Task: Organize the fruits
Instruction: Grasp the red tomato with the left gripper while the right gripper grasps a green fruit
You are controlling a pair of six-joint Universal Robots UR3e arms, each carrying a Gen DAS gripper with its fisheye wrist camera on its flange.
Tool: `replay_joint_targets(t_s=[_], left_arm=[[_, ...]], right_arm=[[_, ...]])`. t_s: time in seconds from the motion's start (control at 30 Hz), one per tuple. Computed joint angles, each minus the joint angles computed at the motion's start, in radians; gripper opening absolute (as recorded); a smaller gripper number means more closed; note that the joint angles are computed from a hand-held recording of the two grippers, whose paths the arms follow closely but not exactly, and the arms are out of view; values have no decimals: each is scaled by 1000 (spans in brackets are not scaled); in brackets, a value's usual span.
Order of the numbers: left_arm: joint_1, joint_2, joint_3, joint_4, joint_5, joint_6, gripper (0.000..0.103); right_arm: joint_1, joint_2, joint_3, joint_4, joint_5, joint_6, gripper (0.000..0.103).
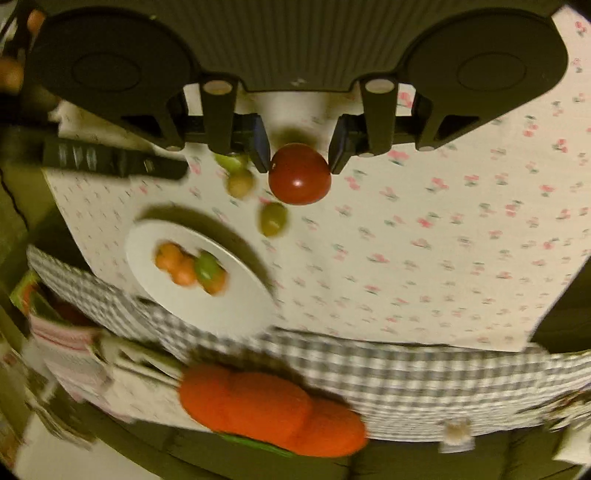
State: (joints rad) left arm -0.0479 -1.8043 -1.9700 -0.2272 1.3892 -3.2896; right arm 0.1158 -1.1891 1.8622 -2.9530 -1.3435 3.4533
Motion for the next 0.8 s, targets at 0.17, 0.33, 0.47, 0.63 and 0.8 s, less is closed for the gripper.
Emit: replay_joint_targets(t_s=[0.17,0.33,0.47,0.63,0.8], left_arm=[[23,-3,7,-22,18,-32,33],[23,-2,12,-21,24,-34,33],[22,4,6,-12,36,-36,33],[12,-2,8,1,52,-35,33],[2,-4,7,17,70,-29,33]], right_arm=[[45,47,-25,-27,3,-48,68],[111,120,-77,-78,-49,-107,68],[137,167,-112,-102,-66,-145,68],[148,214,-149,-105,-81,-160,50],[151,200,-152,-79,-80,-145,30]])
